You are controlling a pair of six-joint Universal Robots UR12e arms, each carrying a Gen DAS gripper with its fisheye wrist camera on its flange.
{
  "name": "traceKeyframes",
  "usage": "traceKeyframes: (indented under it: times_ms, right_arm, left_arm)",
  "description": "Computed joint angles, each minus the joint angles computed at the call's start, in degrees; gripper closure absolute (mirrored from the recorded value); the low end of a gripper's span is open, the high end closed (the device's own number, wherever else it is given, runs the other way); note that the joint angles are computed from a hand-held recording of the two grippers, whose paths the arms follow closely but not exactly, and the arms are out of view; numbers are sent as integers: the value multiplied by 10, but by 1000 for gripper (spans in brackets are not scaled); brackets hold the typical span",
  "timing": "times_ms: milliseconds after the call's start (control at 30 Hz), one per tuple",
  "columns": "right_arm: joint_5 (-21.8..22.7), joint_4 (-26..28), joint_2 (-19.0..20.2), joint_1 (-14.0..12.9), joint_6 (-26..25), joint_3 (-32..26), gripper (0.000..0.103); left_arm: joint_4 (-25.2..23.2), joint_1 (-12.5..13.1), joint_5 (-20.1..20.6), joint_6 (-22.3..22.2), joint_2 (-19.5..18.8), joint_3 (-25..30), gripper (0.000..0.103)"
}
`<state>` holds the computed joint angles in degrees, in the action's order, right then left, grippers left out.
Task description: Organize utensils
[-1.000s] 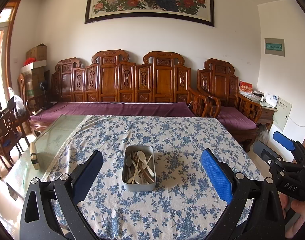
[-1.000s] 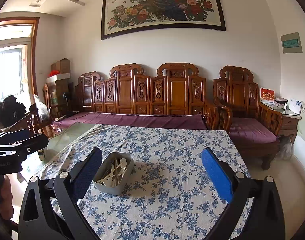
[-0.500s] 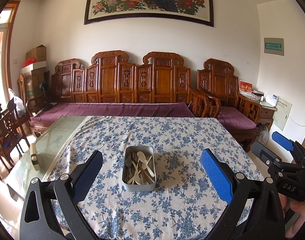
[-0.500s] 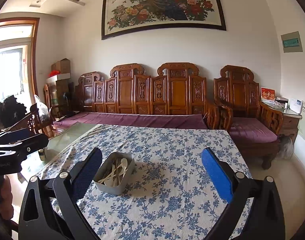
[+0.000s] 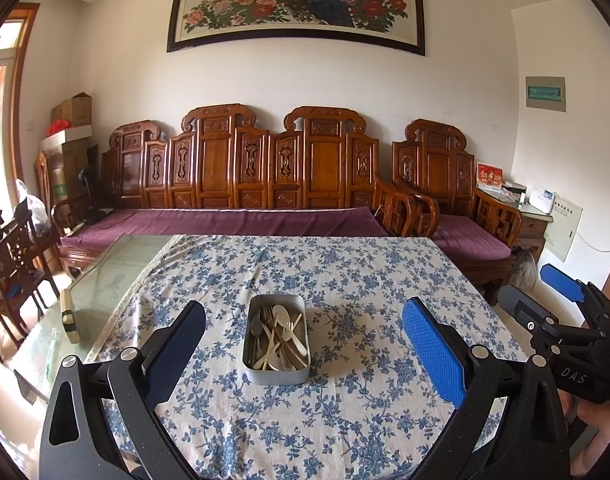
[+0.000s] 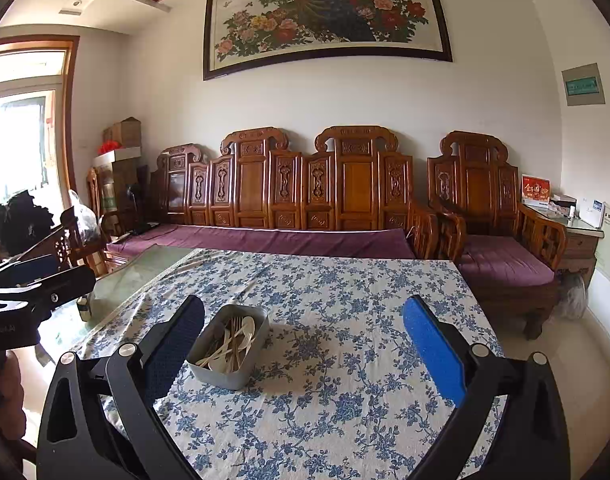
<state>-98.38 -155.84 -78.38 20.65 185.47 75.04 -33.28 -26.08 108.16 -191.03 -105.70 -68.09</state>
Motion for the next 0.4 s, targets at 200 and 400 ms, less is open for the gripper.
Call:
traceKeyframes:
  times_ms: [200,400]
  right_arm:
    - [2,-1,0,0,0,1,3]
    - [3,-1,-1,0,0,1,3]
  left_arm:
    - [1,0,0,0,0,-1,8]
    - [3,0,-6,1,2,-4,8]
